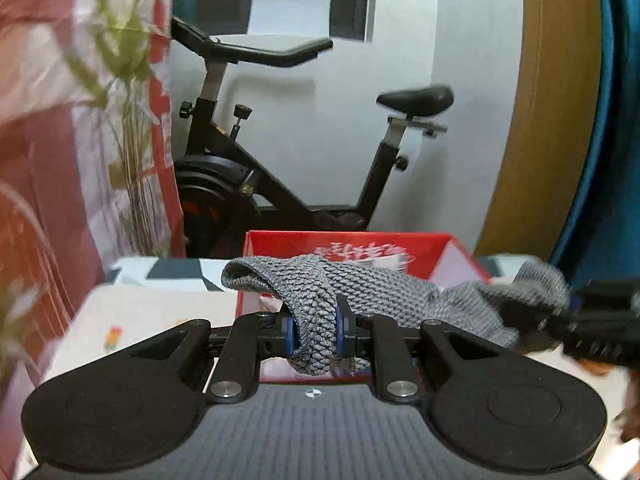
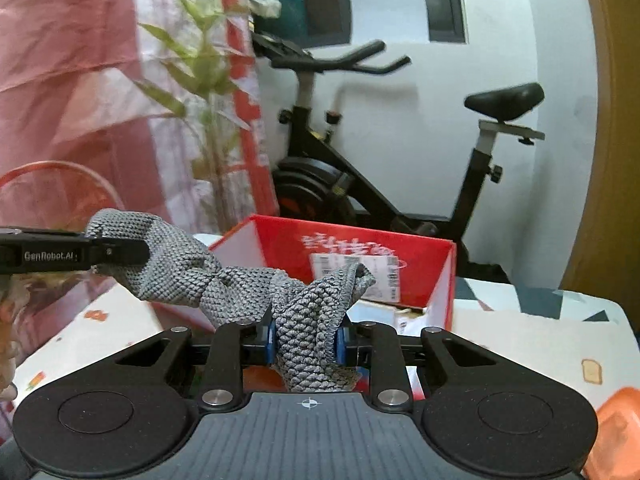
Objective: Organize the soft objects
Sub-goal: 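Lift the grey knit cloth with both grippers and carry it over the red box, then lower the grey cloth into the box onto the bags and open both grippers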
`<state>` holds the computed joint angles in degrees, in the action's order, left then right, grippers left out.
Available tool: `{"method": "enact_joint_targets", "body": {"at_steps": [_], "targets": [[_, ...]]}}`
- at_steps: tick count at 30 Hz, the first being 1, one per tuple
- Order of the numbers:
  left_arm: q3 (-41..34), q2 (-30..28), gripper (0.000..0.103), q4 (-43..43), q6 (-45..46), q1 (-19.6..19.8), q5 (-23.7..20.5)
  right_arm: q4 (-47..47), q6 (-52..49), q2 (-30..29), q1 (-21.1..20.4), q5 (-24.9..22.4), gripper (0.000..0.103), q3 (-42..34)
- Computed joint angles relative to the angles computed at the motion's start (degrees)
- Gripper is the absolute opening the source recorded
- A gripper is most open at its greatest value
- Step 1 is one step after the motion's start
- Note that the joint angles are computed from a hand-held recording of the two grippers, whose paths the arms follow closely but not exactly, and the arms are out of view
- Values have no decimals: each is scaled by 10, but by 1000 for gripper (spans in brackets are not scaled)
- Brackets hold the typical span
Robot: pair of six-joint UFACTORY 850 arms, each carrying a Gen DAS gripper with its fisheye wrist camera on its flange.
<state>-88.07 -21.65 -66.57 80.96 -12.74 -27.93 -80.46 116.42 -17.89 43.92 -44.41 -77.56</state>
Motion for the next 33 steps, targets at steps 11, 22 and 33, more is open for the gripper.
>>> {"method": "enact_joint_targets", "body": {"at_steps": [11, 22, 33], "targets": [[-110, -101, 19, 259, -215, -35, -54, 204, -185, -54, -101, 144, 22, -58], [-274, -222, 19, 382, -386, -45, -170, 472, -450, -133, -147, 151, 22, -148], [-319, -260, 20, 424, -417, -52, -199, 592, -571, -177, -165, 114, 23, -203]]}}
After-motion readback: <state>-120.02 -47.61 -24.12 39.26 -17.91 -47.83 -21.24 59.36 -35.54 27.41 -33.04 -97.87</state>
